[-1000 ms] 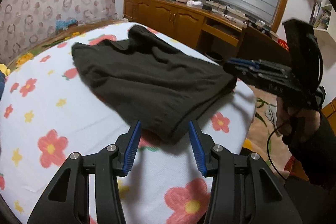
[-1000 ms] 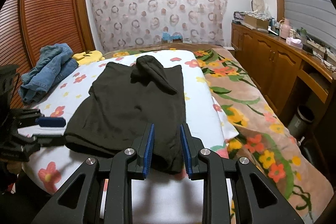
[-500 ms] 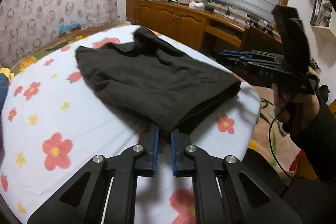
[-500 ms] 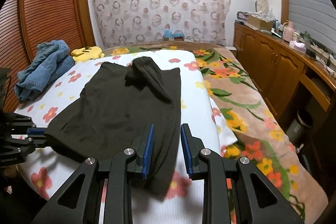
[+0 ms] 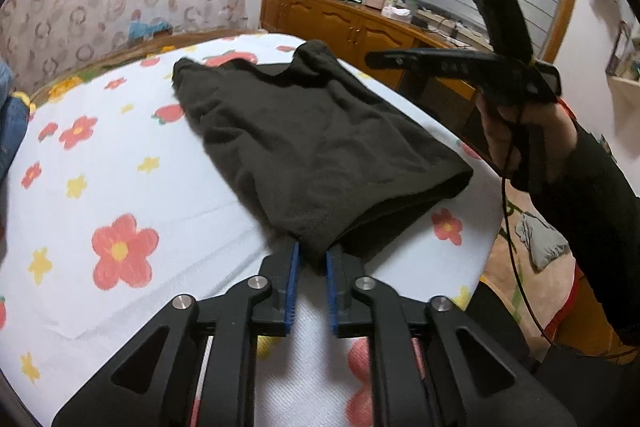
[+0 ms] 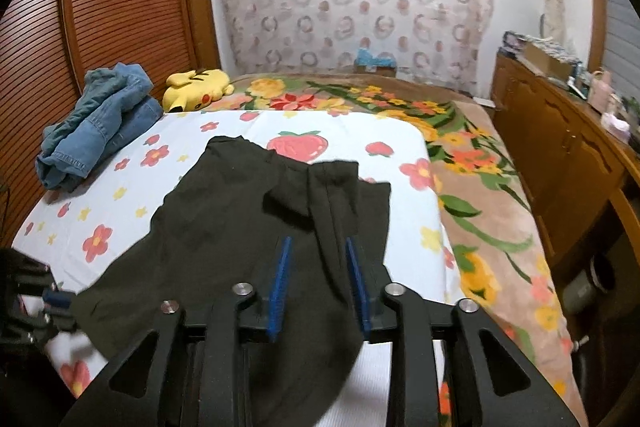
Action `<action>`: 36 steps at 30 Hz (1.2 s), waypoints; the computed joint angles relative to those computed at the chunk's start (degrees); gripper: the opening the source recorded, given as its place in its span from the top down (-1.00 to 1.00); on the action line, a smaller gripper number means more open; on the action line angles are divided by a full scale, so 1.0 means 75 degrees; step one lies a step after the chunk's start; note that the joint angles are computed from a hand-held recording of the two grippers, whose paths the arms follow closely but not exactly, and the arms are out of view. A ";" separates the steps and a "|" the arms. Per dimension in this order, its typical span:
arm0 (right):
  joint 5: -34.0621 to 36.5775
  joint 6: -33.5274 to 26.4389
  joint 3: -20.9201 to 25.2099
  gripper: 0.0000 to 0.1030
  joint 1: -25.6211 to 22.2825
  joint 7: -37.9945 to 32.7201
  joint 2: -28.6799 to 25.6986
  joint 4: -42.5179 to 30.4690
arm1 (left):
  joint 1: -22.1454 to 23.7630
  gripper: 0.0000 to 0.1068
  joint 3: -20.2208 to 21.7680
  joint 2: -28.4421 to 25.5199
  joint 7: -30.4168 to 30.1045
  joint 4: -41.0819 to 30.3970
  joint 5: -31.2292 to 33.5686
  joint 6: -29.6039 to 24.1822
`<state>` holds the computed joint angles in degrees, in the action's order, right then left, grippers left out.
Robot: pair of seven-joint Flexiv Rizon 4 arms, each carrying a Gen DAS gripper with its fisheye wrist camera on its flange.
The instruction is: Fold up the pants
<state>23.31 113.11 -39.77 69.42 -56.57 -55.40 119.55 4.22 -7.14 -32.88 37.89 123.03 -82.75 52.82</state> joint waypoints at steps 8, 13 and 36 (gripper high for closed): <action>-0.0904 -0.0615 0.0535 0.27 -0.1137 -0.0295 0.0220 -0.0545 | 0.0326 0.15 0.0084 0.0111 -0.0212 -0.0041 0.0073 -0.0514; -0.1394 -0.0937 0.0596 0.27 -0.1420 -0.0102 0.0259 -0.0683 | 0.0476 0.13 0.0144 0.0243 -0.0206 -0.0129 -0.0248 -0.0735; -0.0914 0.0181 0.0260 0.30 -0.0358 0.0812 0.0722 0.0767 | 0.0195 0.13 0.0101 -0.0066 -0.0426 -0.0413 -0.0437 -0.0124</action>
